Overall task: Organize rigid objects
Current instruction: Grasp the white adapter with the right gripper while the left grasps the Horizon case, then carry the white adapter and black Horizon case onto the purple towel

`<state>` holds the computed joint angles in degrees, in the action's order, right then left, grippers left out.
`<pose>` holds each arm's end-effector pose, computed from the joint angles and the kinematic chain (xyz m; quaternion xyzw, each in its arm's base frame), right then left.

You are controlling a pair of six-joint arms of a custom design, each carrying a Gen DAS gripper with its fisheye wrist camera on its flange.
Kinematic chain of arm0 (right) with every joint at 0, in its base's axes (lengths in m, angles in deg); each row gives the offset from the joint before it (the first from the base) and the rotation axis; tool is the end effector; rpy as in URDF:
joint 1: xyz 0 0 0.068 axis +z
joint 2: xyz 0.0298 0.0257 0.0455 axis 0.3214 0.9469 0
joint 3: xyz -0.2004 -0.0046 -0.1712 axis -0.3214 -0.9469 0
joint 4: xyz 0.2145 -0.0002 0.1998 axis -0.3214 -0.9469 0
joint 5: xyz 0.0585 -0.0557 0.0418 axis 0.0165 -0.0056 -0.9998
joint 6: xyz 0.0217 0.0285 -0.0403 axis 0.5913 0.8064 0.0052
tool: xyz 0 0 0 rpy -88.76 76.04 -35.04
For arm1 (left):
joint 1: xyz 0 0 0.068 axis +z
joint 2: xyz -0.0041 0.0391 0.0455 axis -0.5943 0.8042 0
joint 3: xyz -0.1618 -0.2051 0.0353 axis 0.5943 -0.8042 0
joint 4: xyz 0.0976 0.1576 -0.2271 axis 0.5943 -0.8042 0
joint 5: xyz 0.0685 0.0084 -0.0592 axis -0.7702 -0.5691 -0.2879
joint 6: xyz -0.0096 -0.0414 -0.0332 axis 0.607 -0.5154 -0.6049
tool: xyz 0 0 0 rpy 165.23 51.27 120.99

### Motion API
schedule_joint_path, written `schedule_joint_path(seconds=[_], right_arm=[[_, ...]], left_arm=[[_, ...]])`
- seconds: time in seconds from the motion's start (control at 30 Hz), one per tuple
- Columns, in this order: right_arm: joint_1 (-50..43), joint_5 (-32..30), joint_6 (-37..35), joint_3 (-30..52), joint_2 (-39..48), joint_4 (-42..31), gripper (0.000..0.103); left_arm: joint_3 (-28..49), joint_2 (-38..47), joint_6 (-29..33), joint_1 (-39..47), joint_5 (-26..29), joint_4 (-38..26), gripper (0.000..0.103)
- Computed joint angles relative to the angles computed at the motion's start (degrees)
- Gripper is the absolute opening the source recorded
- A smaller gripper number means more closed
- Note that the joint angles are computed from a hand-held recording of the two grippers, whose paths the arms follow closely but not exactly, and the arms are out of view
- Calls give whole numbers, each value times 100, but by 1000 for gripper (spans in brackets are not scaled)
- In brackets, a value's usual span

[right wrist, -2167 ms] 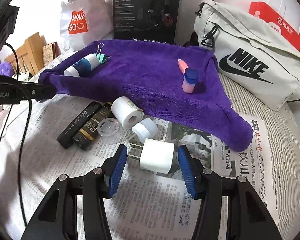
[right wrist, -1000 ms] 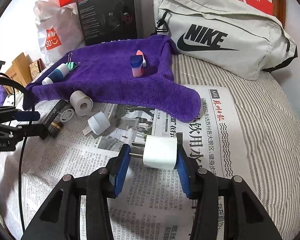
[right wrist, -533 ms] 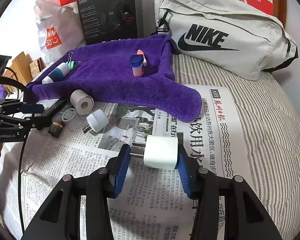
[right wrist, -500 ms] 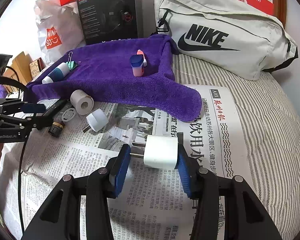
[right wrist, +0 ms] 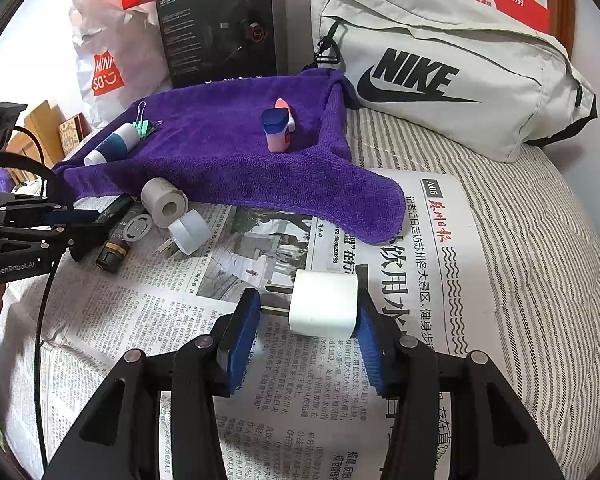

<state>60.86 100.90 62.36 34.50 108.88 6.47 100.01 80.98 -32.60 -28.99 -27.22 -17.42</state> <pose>0.1652 0.1265 0.1083 0.1090 0.9448 -0.0288 0.3076 0.2851 0.0229 0.1082 0.3634 0.8960 -0.1066 0.2318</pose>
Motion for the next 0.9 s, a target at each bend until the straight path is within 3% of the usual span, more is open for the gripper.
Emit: schedule_joint_path(seconds=[0.3,0.67,0.9], right_arm=[[62,107,36,125,163,-135,47],[-96,-231,-267,260,-79,-300,44],[-156,-413,-509,371,-382,-222,44]], left_arm=[[-205,-225,-91,7,-139,121,21],[213,-146,-15,610,387,-615,21],[327,-234,-33,864,469,-738,21]])
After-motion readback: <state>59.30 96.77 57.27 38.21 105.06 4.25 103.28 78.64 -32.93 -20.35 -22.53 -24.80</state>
